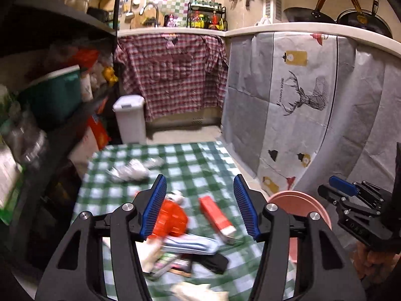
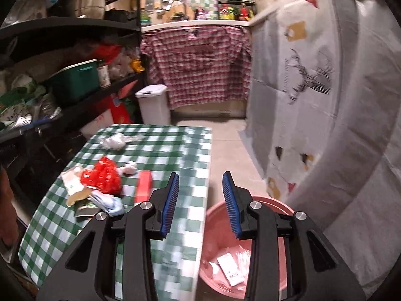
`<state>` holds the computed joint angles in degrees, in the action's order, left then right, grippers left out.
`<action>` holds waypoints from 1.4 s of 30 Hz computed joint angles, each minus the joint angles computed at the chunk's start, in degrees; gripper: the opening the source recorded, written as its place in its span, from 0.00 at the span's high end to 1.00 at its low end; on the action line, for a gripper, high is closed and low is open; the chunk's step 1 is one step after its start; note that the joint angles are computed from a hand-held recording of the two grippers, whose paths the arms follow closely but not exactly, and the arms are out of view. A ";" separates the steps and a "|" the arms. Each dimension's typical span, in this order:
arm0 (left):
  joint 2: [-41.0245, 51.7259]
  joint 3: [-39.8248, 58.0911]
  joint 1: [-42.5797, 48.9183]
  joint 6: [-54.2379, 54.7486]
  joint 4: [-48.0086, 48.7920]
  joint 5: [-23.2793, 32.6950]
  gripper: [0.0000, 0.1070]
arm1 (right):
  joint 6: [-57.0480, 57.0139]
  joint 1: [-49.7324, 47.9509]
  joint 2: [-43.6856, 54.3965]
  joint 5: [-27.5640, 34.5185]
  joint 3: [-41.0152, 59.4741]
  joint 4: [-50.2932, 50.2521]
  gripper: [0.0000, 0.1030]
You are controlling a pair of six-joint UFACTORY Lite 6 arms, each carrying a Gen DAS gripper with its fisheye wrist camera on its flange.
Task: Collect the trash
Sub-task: 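Move the left tool to the white paper bag while the right tool grasps the red toothpaste box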
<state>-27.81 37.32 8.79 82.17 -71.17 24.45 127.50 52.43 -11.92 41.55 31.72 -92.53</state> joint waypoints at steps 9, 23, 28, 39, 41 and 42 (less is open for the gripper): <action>6.03 3.20 21.64 19.26 -9.09 14.59 0.71 | 2.83 0.55 10.73 -2.74 7.92 -4.49 0.69; 28.32 11.42 29.74 25.77 -11.18 15.28 0.75 | 10.46 -4.74 20.32 -11.41 14.51 -13.62 0.77; 35.28 15.31 29.84 25.76 -9.20 14.80 0.75 | 14.46 -7.82 27.35 -15.22 19.17 -18.17 0.75; 45.89 19.86 27.48 27.71 -7.85 11.70 0.73 | 19.91 -10.83 41.83 -20.30 31.28 -24.31 0.68; 48.16 21.38 26.97 26.98 -7.29 11.23 0.69 | 19.32 -10.95 44.23 -20.99 33.15 -24.15 0.68; 49.03 21.81 26.65 27.06 -7.25 10.96 0.68 | 19.18 -11.16 45.09 -21.45 33.82 -24.32 0.68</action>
